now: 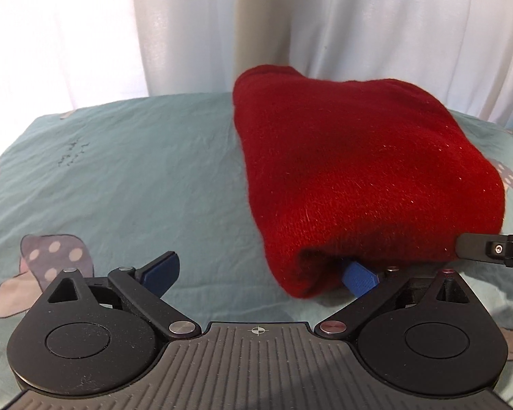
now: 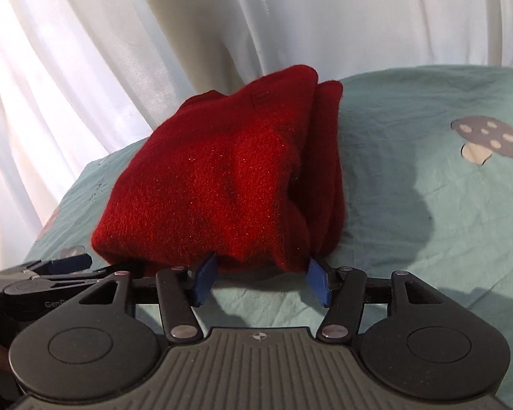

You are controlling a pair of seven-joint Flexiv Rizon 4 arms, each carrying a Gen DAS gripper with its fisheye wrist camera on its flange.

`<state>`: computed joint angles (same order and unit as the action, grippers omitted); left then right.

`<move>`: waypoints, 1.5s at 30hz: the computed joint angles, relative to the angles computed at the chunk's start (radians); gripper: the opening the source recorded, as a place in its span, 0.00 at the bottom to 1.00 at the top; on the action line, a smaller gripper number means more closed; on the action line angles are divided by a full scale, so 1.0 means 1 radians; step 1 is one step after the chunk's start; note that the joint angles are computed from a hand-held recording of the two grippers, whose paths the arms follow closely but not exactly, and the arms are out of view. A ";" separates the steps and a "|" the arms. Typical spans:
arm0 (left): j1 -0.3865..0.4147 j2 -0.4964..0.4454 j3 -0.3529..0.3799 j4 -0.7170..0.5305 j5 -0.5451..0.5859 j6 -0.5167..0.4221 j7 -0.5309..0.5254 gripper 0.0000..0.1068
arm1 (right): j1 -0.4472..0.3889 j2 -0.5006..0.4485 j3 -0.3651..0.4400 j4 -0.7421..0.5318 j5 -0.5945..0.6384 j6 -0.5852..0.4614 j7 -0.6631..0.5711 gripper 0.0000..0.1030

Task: Fold small clothes

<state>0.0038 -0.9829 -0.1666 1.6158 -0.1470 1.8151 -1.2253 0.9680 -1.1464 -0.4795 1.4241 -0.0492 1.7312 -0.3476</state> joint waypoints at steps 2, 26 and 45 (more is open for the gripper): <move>-0.039 0.005 0.050 -0.005 -0.046 -0.013 -0.033 0.96 | -0.025 -0.011 0.027 -0.026 0.021 0.008 0.026 0.38; -0.158 0.206 0.215 0.197 -0.037 -0.185 -0.136 0.96 | 0.076 0.150 -0.007 0.154 -0.359 -0.299 0.066 0.96; -0.217 0.290 0.291 0.237 0.036 -0.241 -0.164 0.96 | -0.035 0.274 0.204 0.100 -0.444 -0.530 0.141 0.96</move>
<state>-0.2135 -0.6928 0.1248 1.8532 -0.1114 1.5736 -1.3892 0.9333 -0.8729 -0.2752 1.5240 -0.4936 1.2008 -0.2068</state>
